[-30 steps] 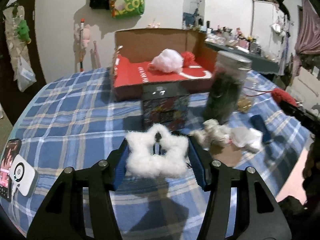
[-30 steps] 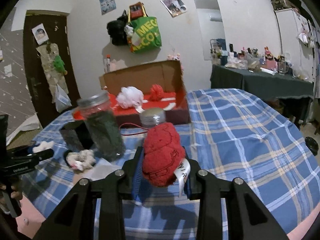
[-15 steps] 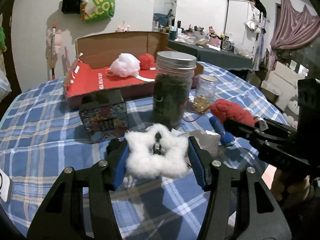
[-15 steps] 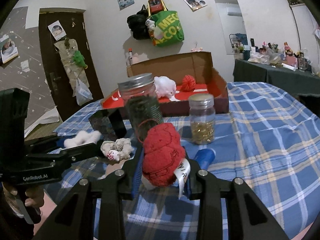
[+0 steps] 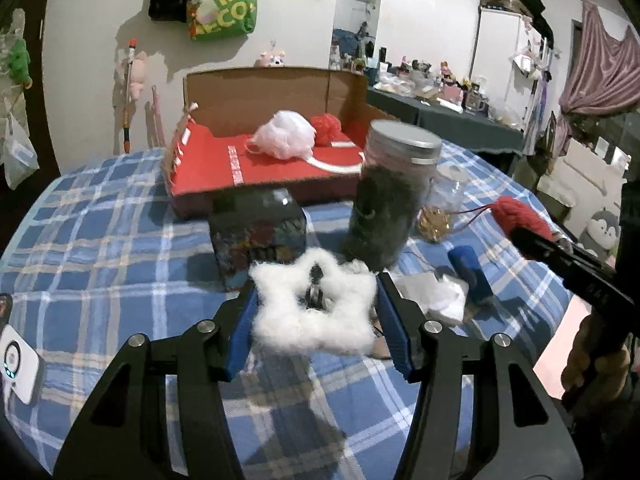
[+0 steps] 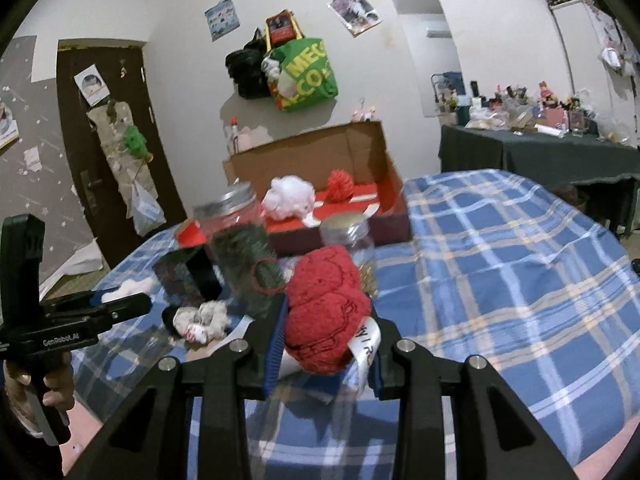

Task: Organize soft objects
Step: 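Carry the white star and red bunny with both tools into the red box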

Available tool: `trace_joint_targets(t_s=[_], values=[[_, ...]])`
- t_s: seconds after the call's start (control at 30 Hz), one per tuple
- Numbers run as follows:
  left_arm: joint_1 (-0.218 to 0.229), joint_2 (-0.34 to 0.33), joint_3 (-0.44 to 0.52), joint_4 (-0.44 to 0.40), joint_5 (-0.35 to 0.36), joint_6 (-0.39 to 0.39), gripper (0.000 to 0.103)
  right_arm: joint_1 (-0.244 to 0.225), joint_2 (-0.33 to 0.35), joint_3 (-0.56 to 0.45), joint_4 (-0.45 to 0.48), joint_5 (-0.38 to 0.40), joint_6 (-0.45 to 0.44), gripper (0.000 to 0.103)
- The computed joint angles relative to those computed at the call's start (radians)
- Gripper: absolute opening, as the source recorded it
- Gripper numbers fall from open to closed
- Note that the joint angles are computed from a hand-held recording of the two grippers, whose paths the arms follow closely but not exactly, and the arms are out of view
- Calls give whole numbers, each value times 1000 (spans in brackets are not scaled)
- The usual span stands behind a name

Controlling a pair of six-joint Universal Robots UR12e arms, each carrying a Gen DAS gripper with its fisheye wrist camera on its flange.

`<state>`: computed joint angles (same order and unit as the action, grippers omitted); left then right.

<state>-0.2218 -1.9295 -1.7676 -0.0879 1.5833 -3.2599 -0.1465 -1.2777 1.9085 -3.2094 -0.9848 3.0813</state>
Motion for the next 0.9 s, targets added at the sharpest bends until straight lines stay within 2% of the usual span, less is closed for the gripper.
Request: trace_joint_targets(t_s=[0.27,0.6,0.73,0.9], values=[[14,-2,31,1,14,12,53,-8,9,-42,-24,-25,32,36],[39,-30,102,-55,-5,18,53,9,57,-154,56,-32,7,36],[50,-47,142,-96,-21,33,53,19,86,-214,113,-23,-18,36],[62,-77,212,-177,-50,70,53,36,131,-322,267,-16,-99,36]])
